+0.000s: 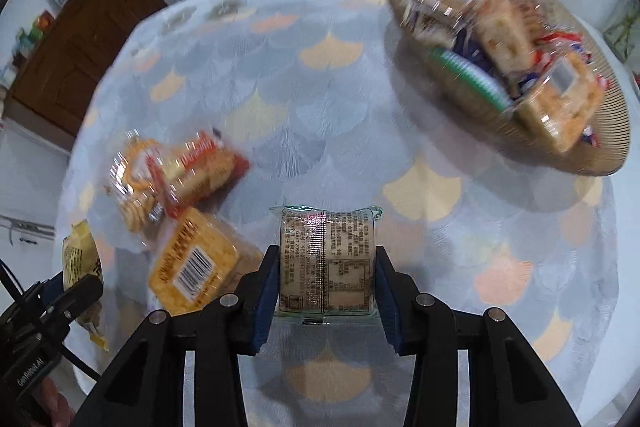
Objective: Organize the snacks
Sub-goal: 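Carry both packs over the amber bowl and open both tools to drop them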
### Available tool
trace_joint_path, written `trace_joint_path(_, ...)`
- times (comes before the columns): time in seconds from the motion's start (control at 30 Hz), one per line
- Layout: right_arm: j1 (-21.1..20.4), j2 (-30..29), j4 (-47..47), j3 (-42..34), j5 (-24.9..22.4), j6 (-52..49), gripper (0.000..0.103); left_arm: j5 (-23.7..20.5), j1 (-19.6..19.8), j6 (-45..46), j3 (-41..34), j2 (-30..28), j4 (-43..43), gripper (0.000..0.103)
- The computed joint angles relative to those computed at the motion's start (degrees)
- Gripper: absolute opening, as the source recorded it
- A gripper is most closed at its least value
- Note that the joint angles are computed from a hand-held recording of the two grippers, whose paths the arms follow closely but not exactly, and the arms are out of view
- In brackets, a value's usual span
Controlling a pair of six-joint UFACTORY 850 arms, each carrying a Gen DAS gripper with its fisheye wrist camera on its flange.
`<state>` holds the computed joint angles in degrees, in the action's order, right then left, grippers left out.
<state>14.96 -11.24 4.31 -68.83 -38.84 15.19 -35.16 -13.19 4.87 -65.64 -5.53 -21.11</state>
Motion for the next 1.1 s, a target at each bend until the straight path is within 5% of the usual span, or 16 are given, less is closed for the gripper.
trace_joint_path(0.57,-9.1,4.3,-2.4,-9.3,0.3,1.3,0.043,-4.3,-8.2,9.8,-25.6,-13.7,0.8,0.044)
trace_joint_path(0.87,-16.6,1.9,-6.9,-14.5,1.2,5.0,0.043,-6.3,-13.7,8.5,-45.6,-26.5,8.8,0.044)
trace_joint_path(1.1,-22.0,-3.6,-4.3,-18.8,0.7,2.7,0.043,-13.8,-15.7,6.1,-64.2,-40.2,9.2,0.044)
